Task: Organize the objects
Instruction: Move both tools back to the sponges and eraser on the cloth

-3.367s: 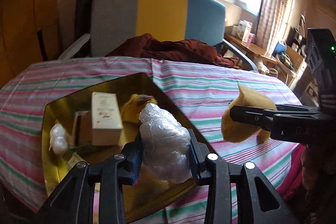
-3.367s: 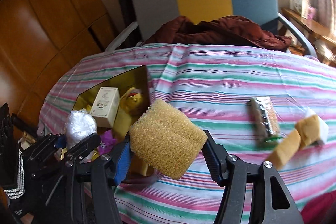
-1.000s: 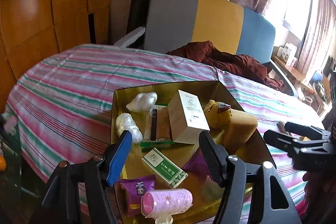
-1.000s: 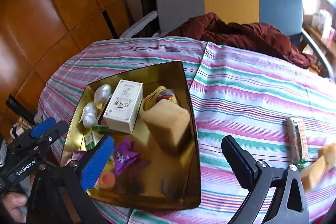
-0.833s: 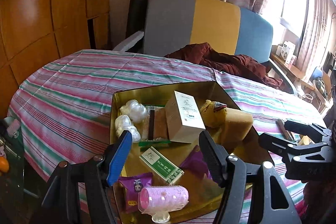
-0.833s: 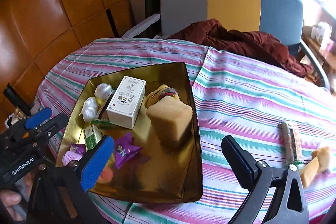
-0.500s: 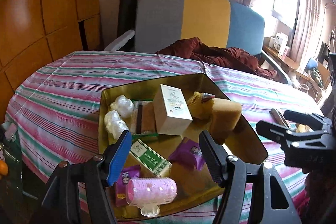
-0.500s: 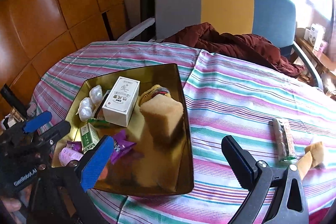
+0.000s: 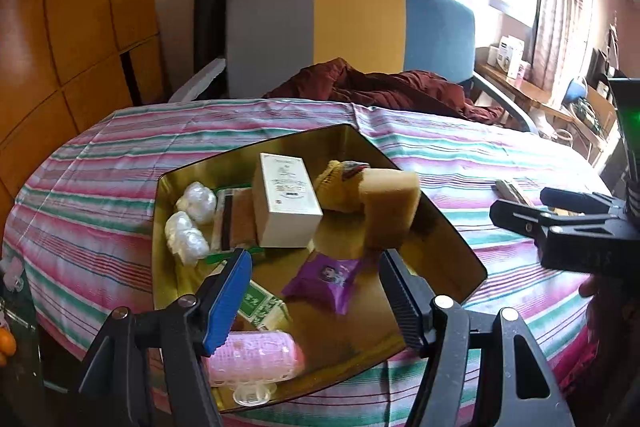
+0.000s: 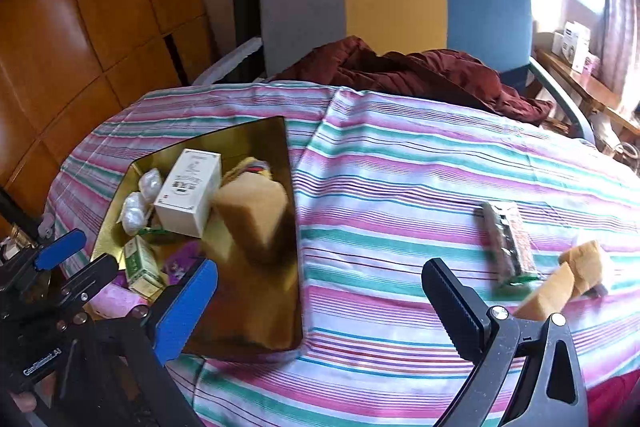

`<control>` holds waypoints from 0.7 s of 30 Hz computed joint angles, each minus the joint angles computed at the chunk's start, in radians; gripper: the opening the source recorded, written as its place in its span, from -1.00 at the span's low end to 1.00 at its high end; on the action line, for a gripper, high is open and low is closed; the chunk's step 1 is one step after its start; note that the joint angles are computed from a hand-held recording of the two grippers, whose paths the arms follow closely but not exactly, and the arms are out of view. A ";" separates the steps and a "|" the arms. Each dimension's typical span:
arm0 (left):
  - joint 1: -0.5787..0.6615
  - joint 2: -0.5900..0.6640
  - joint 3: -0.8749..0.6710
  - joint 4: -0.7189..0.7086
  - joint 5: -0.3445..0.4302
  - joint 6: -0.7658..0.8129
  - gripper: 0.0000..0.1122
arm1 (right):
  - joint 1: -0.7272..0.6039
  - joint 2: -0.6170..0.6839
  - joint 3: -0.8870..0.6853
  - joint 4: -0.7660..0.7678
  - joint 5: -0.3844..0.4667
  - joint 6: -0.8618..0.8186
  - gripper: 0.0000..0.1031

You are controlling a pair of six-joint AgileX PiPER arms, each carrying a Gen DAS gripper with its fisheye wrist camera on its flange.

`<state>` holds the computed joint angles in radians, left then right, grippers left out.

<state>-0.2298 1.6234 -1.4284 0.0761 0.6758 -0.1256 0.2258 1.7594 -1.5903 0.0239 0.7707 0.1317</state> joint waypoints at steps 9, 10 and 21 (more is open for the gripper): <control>-0.045 0.030 -0.036 -0.013 0.031 0.034 0.20 | -0.124 -0.039 0.033 -0.032 -0.009 -0.010 0.99; -0.050 0.035 -0.043 -0.016 0.034 0.038 0.20 | -0.148 -0.043 0.034 -0.041 -0.010 -0.008 0.99; -0.121 0.087 -0.126 -0.096 0.058 0.114 0.20 | -0.465 -0.062 0.035 -0.153 -0.044 0.061 0.99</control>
<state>-0.3504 1.7101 -1.5547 -0.0204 0.7342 -0.0119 -0.2392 1.6976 -1.5550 -0.1288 0.7269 0.1927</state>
